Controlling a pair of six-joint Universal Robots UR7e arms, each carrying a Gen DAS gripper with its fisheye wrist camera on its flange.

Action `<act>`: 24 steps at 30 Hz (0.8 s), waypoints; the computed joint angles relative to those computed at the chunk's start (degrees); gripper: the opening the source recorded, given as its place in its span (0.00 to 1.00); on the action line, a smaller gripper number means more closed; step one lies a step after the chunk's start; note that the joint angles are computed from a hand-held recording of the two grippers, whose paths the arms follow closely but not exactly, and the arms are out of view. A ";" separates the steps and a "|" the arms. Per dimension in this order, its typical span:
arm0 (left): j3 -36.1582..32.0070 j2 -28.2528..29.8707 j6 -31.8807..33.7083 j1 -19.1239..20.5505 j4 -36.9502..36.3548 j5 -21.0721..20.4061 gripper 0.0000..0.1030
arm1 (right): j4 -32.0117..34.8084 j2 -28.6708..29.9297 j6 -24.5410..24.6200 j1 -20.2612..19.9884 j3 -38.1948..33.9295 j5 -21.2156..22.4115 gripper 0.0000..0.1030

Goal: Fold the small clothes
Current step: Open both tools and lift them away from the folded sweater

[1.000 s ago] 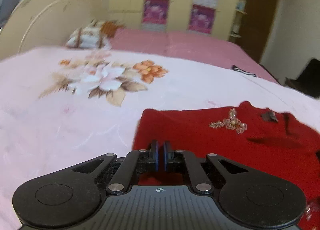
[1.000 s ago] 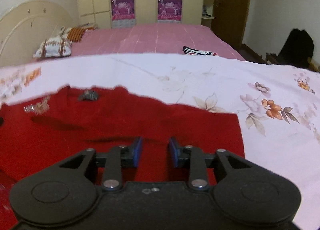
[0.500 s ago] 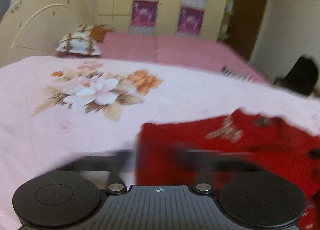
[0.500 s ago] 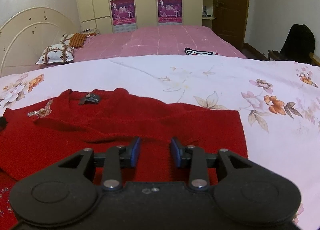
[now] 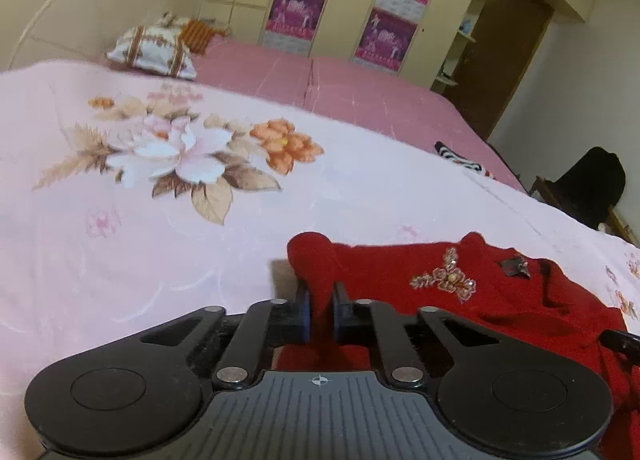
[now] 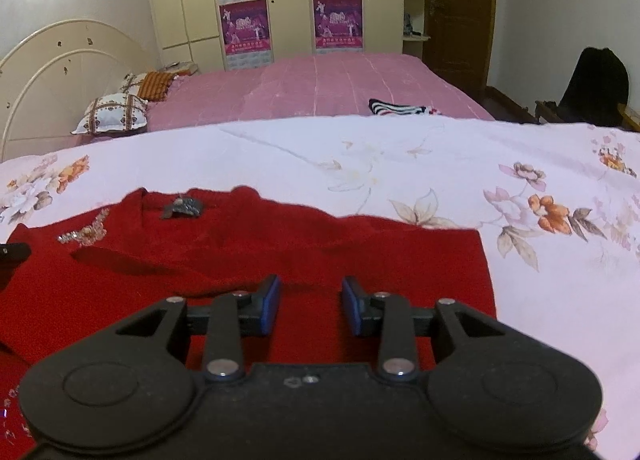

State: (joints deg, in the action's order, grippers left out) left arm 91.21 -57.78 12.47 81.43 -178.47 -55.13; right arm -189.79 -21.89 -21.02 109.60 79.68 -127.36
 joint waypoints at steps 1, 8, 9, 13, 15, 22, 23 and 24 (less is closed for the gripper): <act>0.27 0.52 1.97 -0.29 -3.23 0.86 0.08 | 0.01 0.24 -0.46 0.14 -0.28 -0.11 0.32; -1.42 3.93 9.64 0.06 -9.65 6.31 0.08 | -3.86 2.97 -5.76 -0.61 -1.93 -2.88 0.30; -1.29 3.75 9.19 -0.34 -9.69 6.73 0.08 | -2.67 2.90 -5.23 -0.49 -2.36 -3.23 0.30; 3.84 0.09 12.70 -3.62 -13.70 7.30 0.08 | 1.20 0.55 -0.94 0.36 -0.99 -3.25 0.31; 6.33 -1.88 13.44 -5.43 -12.41 8.38 0.10 | 0.15 -0.91 -0.60 1.04 1.30 -2.30 0.32; 17.09 -6.98 15.15 -11.13 -17.04 12.91 0.67 | 0.48 -4.30 2.03 3.47 6.66 0.62 0.33; 17.81 -7.46 14.98 -11.42 -16.83 14.17 0.67 | 0.56 -4.89 2.13 3.88 7.71 1.15 0.33; 18.98 -8.29 14.19 -11.93 -16.77 16.13 0.67 | 0.56 -5.60 2.22 4.30 9.01 1.63 0.33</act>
State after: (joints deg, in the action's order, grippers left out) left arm 110.19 -66.07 26.66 69.50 -195.24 -39.00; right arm -189.23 -27.48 -18.80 113.90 88.69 -125.72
